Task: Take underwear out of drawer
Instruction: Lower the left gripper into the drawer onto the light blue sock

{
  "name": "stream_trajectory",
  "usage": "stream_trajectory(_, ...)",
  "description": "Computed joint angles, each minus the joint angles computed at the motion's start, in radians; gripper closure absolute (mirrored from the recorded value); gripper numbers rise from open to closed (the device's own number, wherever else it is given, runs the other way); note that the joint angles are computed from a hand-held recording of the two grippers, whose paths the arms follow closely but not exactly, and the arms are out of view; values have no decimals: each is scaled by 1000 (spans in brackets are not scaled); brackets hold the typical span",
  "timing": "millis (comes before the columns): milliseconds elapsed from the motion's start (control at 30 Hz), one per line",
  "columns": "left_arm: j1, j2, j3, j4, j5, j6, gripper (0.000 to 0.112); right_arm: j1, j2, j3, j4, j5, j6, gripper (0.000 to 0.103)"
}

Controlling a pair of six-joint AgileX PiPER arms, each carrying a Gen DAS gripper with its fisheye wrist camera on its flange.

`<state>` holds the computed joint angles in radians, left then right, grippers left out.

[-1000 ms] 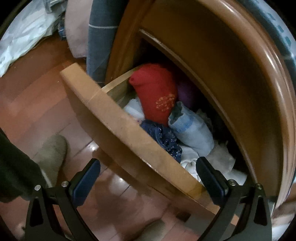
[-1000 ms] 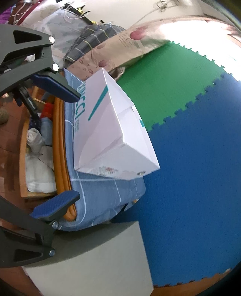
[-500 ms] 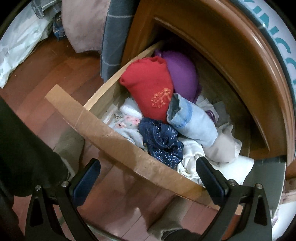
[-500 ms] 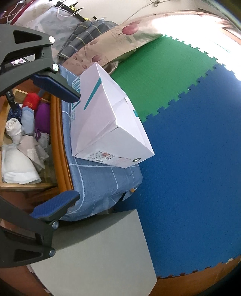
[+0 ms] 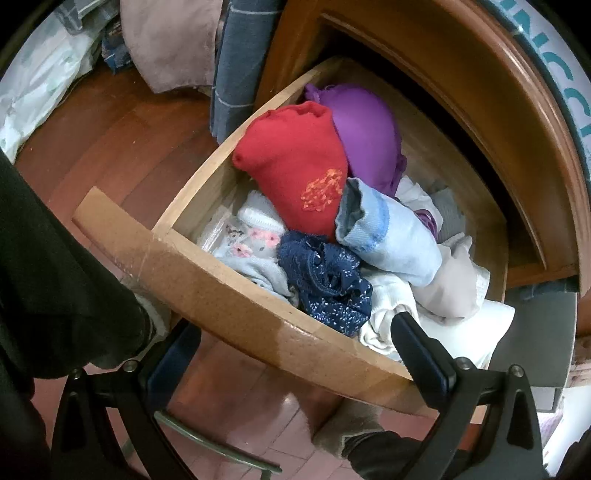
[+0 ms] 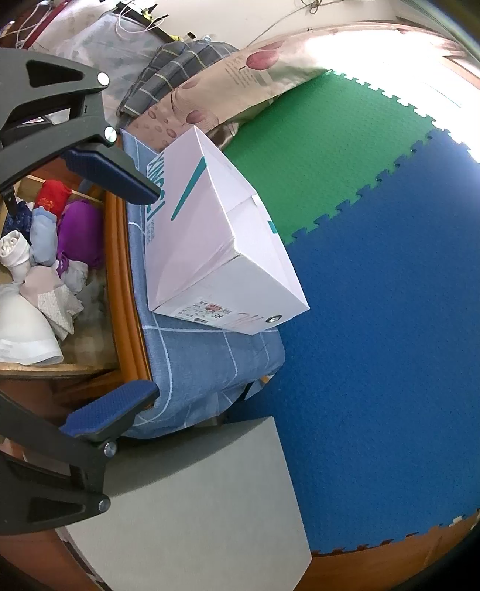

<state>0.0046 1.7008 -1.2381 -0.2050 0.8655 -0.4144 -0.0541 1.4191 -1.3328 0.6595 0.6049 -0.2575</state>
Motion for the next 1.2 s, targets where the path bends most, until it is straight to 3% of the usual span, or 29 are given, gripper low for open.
stream_trajectory(200, -54, -60, 20, 159, -43, -29, 10, 17, -19, 6, -43, -11, 13, 5)
stream_trajectory(367, -107, -136, 25, 292, -19, -11, 12, 20, -67, 39, -70, -25, 7, 5)
stream_trajectory(500, -159, -256, 28, 341, -29, 128, 11, -8, -109, 77, -44, -4, -1, 5)
stream_trajectory(600, -180, -291, -33, 301, -43, 307, 10, -28, -139, 108, -25, 4, -11, 5)
stream_trajectory(700, -175, -209, -169, 196, -9, 537, 10, -60, -157, 130, 5, 23, -27, 5)
stream_trajectory(833, -189, 0, -400, 120, 158, 820, 10, -115, -164, 150, 75, 39, -68, 5)
stream_trajectory(933, -224, 77, -425, 203, 145, 885, 10, -163, -158, 162, 147, 60, -107, 5)
stream_trajectory(1100, -204, 214, -531, 164, 236, 970, 11, -207, -136, 163, 212, 98, -122, 5)
stream_trajectory(1167, -195, 263, -559, 146, 268, 1018, 23, -210, -128, 159, 209, 100, -116, 5)
stream_trajectory(1200, -194, 277, -560, 148, 273, 1030, 40, -217, -124, 160, 225, 106, -127, 5)
